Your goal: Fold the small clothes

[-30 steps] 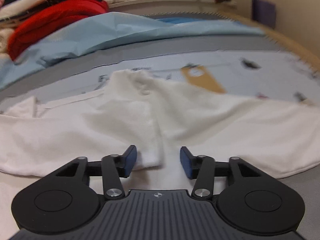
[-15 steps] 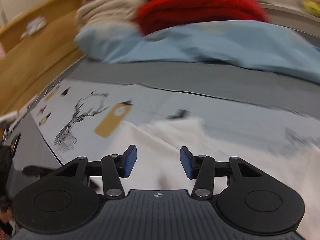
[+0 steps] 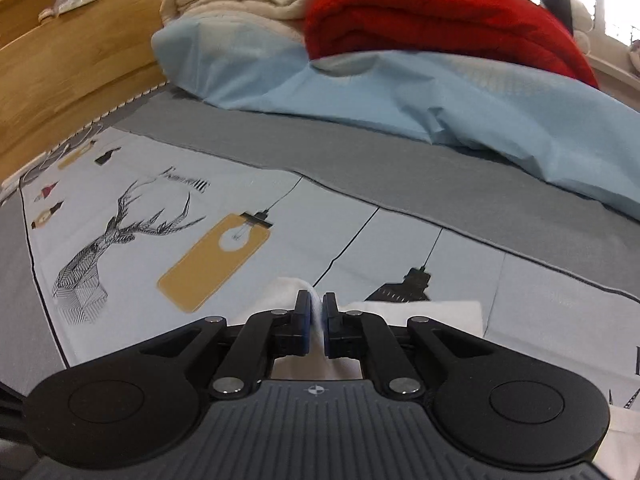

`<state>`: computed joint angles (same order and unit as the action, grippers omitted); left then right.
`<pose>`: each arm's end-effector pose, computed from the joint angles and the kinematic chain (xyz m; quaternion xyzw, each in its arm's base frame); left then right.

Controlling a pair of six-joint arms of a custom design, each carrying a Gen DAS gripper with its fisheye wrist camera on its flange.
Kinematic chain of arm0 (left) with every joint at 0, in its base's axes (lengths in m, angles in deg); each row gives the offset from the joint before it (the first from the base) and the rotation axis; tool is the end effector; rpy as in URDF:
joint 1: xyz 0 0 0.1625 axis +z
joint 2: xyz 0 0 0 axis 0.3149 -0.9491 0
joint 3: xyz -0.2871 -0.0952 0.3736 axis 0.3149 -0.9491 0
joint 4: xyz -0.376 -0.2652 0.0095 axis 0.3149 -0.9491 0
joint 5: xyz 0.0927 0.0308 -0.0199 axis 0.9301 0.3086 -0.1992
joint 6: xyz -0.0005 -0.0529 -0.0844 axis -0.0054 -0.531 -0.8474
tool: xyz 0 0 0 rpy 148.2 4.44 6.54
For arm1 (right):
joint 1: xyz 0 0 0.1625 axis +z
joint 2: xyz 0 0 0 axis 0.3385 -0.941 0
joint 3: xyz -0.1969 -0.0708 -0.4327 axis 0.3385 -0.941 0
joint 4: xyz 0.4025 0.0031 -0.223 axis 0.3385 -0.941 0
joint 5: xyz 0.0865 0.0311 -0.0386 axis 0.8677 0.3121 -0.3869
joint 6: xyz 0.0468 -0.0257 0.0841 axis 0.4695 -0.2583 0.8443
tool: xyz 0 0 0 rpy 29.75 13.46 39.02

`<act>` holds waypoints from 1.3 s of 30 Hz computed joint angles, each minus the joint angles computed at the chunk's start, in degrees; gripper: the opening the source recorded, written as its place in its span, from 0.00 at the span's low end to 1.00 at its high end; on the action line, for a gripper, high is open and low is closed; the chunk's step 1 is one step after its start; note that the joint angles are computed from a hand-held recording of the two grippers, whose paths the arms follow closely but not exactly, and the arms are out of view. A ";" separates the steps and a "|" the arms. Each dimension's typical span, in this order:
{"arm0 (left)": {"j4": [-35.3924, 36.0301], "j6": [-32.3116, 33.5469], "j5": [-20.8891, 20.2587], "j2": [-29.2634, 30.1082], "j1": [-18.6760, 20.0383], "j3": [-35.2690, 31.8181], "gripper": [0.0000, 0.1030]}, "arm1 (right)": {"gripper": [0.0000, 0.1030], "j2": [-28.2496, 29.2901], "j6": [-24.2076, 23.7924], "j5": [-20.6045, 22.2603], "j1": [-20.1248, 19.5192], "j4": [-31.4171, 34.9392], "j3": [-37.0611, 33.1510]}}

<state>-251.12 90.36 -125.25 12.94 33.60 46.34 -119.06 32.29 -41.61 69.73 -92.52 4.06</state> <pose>-0.3179 -0.6896 0.0415 0.3812 0.8787 -0.2366 0.1629 0.0961 -0.7767 0.3218 0.2191 -0.8695 0.3516 0.2690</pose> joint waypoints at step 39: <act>-14.15 15.81 11.30 4.36 -2.52 1.55 0.06 | 0.05 1.14 3.37 0.66 -0.99 -2.93 0.84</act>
